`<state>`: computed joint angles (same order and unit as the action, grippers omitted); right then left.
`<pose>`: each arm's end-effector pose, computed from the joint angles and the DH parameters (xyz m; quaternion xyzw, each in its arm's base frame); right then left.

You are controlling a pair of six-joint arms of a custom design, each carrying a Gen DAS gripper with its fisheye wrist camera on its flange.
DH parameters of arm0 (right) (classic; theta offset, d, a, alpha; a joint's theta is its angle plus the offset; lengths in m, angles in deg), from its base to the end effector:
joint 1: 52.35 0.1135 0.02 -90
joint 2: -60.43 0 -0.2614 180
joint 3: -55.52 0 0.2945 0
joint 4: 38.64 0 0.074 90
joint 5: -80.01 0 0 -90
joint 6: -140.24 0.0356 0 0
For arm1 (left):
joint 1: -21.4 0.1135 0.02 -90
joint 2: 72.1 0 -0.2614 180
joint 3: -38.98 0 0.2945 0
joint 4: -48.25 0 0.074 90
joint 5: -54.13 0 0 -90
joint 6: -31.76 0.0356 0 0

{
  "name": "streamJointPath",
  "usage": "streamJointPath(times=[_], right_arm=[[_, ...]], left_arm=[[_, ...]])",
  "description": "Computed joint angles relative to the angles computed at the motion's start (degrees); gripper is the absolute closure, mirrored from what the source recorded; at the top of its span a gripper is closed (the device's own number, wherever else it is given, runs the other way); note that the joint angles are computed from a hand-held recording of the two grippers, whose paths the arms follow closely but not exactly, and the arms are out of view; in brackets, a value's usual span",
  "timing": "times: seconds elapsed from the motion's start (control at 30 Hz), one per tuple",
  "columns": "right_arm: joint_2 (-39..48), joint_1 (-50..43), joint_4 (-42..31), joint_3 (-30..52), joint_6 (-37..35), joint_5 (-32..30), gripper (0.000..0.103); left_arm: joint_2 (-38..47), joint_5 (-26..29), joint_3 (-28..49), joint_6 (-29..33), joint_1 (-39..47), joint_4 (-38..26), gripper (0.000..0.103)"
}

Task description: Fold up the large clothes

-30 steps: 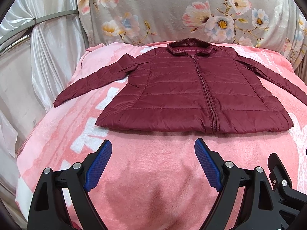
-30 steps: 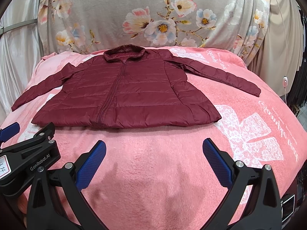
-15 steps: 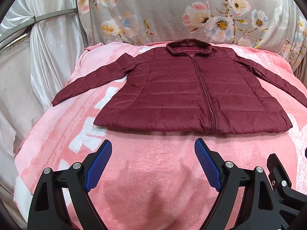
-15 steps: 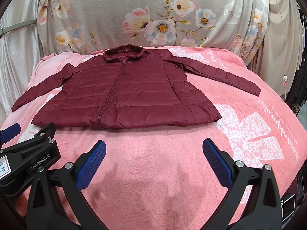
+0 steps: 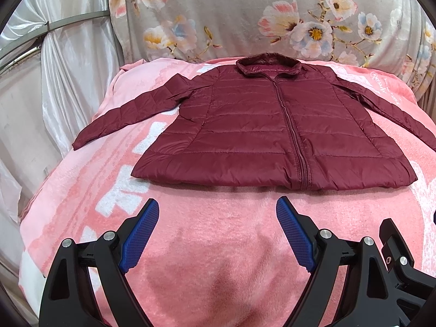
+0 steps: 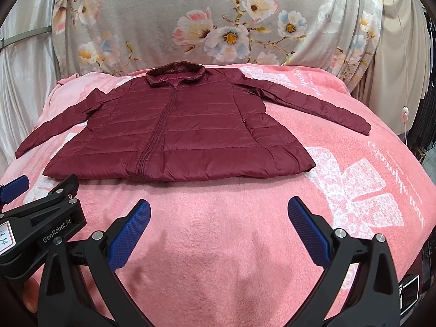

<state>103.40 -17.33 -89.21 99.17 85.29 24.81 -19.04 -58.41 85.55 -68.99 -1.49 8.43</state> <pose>0.1670 0.0922 0.2162 0.1028 0.8964 -0.0422 0.4292 0.2166 -0.0766 0.2119 0.0239 0.9129 0.0680 0.4018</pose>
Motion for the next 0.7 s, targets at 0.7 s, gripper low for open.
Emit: streamJointPath(times=[0.7], right_arm=[[6.5, -18.8, 11.8, 0.1, -11.0, -16.6, 0.005]], left_arm=[[16.3, 3.1, 8.3, 2.4, 2.1, 2.4, 0.016]])
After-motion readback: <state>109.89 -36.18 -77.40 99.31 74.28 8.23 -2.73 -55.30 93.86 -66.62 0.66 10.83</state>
